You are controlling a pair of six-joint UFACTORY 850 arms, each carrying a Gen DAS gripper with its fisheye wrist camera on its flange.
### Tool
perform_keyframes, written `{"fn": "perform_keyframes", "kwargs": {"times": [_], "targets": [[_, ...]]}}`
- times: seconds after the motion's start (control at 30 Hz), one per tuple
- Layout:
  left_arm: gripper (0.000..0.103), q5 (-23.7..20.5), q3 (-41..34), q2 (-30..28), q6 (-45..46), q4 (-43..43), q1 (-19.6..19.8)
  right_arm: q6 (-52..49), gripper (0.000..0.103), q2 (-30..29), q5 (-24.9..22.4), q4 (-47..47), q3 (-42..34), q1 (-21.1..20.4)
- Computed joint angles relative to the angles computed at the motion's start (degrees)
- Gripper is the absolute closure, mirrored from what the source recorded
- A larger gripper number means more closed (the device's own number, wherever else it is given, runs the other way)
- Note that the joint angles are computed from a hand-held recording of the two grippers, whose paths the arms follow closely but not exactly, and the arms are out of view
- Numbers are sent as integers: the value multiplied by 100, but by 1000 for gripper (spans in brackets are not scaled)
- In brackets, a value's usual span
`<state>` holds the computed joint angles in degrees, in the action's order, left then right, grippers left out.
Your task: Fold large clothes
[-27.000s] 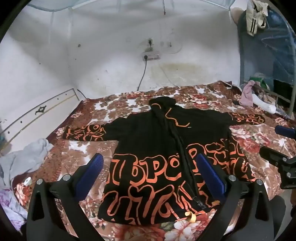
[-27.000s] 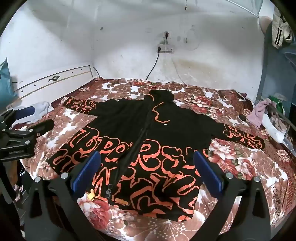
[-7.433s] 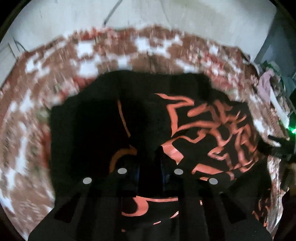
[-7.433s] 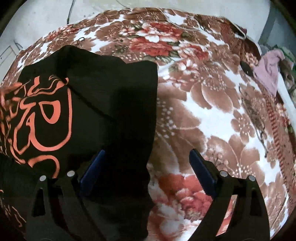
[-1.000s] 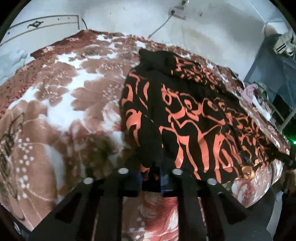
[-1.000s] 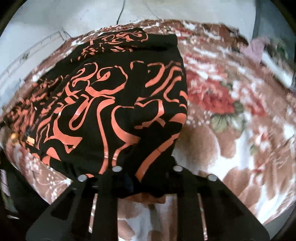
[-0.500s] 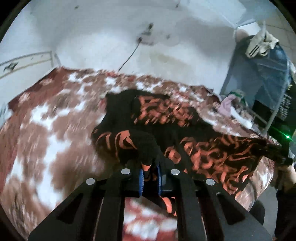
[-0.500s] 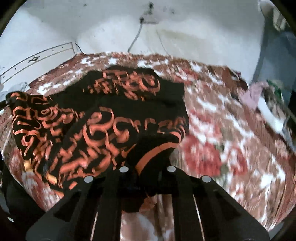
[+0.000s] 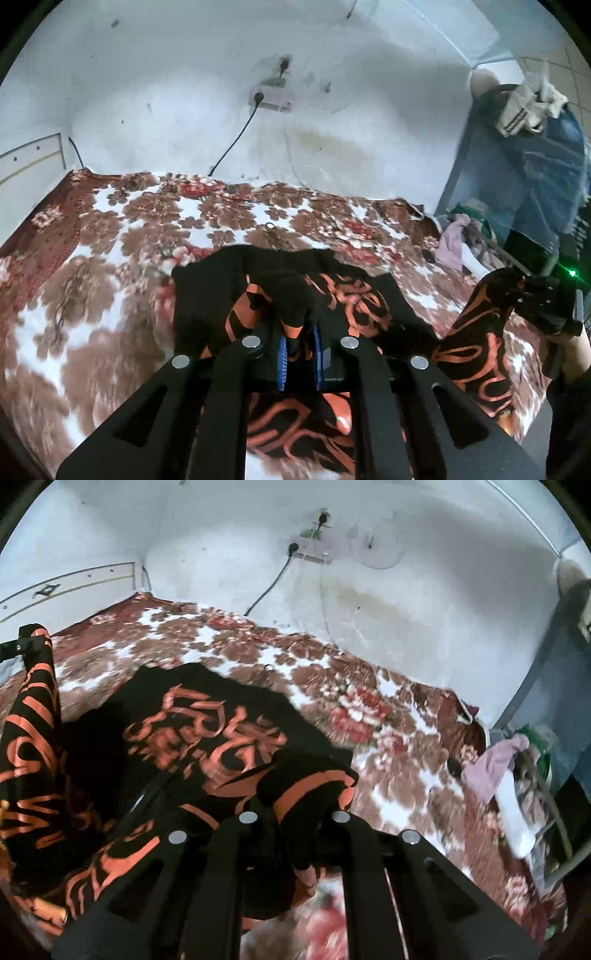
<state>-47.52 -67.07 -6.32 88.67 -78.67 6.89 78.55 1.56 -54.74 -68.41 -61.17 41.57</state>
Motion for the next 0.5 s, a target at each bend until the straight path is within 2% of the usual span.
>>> {"fn": "perform_keyframes", "kwargs": {"times": [0.13, 0.2, 0.33, 0.4, 0.43, 0.5], "targets": [[93, 329, -1427, -1124, -845, 484, -377, -642, 94, -703, 488, 117, -822, -899], [93, 442, -2131, -1662, -1270, 805, -509, -950, 94, -1083, 632, 244, -1247, -1219], [93, 721, -4035, -3066, -2546, 1970, -852, -1611, 94, -2116, 928, 648, -2378, -1880], [93, 672, -5110, -3843, -3372, 2681, -981, -1974, 94, -2636, 994, 993, -2952, -2204], [93, 486, -5710, -4242, -3815, 3075, -1014, -2252, 94, -2960, 1014, 1360, -3319, -2404], [93, 452, -6909, -5132, -4654, 3837, -1147, -2678, 93, -3520, 1092, 2122, -3891, -2746]]}}
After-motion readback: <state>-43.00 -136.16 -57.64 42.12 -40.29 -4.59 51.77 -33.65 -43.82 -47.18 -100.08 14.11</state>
